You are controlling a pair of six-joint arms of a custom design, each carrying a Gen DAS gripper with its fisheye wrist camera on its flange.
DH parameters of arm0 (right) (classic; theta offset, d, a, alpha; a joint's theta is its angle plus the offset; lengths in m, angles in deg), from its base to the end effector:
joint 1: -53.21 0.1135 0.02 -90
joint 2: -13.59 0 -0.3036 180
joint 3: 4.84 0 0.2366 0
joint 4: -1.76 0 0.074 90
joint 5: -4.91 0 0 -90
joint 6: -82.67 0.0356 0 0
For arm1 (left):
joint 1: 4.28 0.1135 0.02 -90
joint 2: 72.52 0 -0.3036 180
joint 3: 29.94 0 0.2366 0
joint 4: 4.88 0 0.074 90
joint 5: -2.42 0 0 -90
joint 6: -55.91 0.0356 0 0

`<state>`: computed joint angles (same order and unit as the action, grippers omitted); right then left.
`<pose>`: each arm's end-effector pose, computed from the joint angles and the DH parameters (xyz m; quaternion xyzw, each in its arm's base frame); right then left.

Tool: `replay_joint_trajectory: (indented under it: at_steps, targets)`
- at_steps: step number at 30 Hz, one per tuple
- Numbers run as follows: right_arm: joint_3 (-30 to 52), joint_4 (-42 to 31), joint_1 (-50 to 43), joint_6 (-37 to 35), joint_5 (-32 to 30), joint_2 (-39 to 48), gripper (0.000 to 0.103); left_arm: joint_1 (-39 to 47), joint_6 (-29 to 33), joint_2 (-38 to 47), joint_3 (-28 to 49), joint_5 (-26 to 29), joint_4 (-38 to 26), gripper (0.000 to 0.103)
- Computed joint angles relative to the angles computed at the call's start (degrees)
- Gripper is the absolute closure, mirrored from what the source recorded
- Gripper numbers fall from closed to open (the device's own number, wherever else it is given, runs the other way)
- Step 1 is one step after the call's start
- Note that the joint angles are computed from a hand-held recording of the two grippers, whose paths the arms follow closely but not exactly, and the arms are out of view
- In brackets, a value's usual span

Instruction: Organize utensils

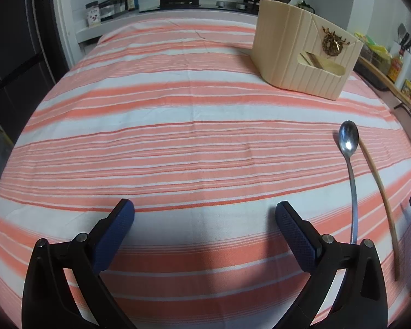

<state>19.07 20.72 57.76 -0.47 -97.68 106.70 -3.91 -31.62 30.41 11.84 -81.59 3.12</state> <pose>0.1888 0.0228 0.1119 -0.0184 0.9353 0.1362 0.3261 0.2677 -0.0020 0.1146 0.0339 0.9470 -0.0417 0.3168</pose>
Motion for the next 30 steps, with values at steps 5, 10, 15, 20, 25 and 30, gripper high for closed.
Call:
replay_joint_trajectory:
  at_steps: [5,10,15,20,25,30]
  targets:
    - [6.6,-4.3,11.2,2.0,7.6,4.8,0.04,0.7,-0.1,-0.1,0.0,1.2,0.2,0.001]
    - [9.6,-3.9,15.5,0.8,15.2,9.4,0.077,-2.3,0.9,-6.1,0.1,2.5,-5.2,0.001]
    - [7.2,-3.0,8.7,-0.2,14.7,8.1,0.096,-14.7,0.4,-9.2,5.5,0.4,-13.3,0.001]
    - [2.3,-0.4,1.0,-4.0,14.1,5.6,0.096,-24.2,-1.7,2.3,17.1,-5.0,-17.2,0.001]
    - [-1.5,2.9,-3.4,-6.6,12.4,4.3,0.096,-26.1,-5.3,12.0,26.1,-9.8,-18.0,0.0]
    - [-3.2,7.0,-3.0,-7.4,12.9,5.5,0.096,-24.8,-10.1,12.2,25.5,-10.5,-15.5,0.015]
